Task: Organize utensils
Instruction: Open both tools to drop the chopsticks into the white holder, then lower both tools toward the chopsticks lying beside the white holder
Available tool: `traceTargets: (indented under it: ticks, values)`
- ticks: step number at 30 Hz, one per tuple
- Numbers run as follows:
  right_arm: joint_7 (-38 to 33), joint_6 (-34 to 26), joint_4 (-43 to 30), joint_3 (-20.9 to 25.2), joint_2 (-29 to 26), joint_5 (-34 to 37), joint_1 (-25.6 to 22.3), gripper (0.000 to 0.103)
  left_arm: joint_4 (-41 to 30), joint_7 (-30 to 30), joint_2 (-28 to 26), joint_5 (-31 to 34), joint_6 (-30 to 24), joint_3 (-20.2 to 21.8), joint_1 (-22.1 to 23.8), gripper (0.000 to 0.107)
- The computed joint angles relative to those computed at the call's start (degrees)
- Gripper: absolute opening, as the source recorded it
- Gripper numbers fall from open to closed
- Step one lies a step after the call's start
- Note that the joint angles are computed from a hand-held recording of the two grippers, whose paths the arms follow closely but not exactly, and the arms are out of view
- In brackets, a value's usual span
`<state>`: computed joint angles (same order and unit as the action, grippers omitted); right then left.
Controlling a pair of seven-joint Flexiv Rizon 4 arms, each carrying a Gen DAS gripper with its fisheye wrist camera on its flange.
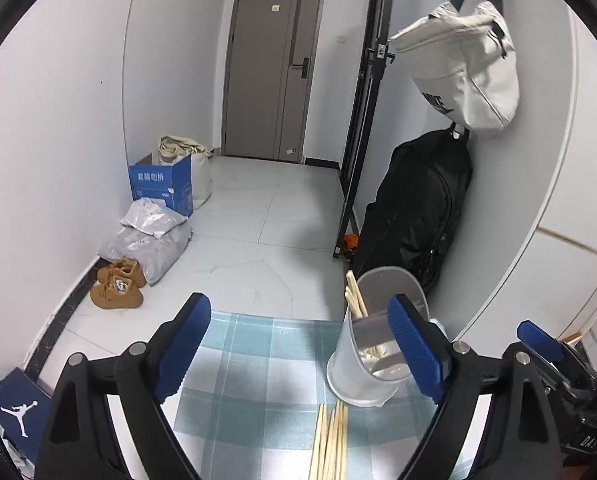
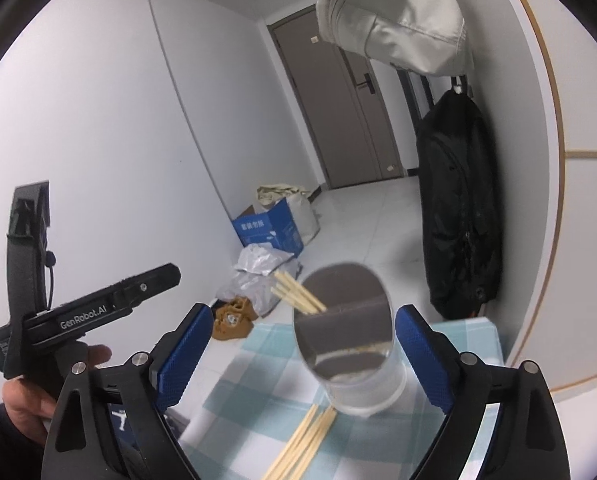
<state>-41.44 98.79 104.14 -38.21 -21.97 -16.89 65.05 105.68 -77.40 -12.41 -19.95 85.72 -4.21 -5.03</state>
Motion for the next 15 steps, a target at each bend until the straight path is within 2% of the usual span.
traceTargets:
  ticks: [5,12,15]
  values:
    - [-0.19,0.59,2.49,-0.49,-0.48,2.1,1.57,0.093,2.9,0.89,0.35,1.83,2.9,0.17,-0.37,0.087]
    - [-0.35,0.19,4.57,-0.23,-1.1,3.2,2.27,0.095,5.49,1.69,-0.04,1.84,4.64,-0.7,0.48,0.087]
    - [-0.47,-0.18,5.21,0.11,-1.3,3.4,2.49,0.096,5.92,0.81,-0.74,2.68,4.65,0.25,-0.12,0.087]
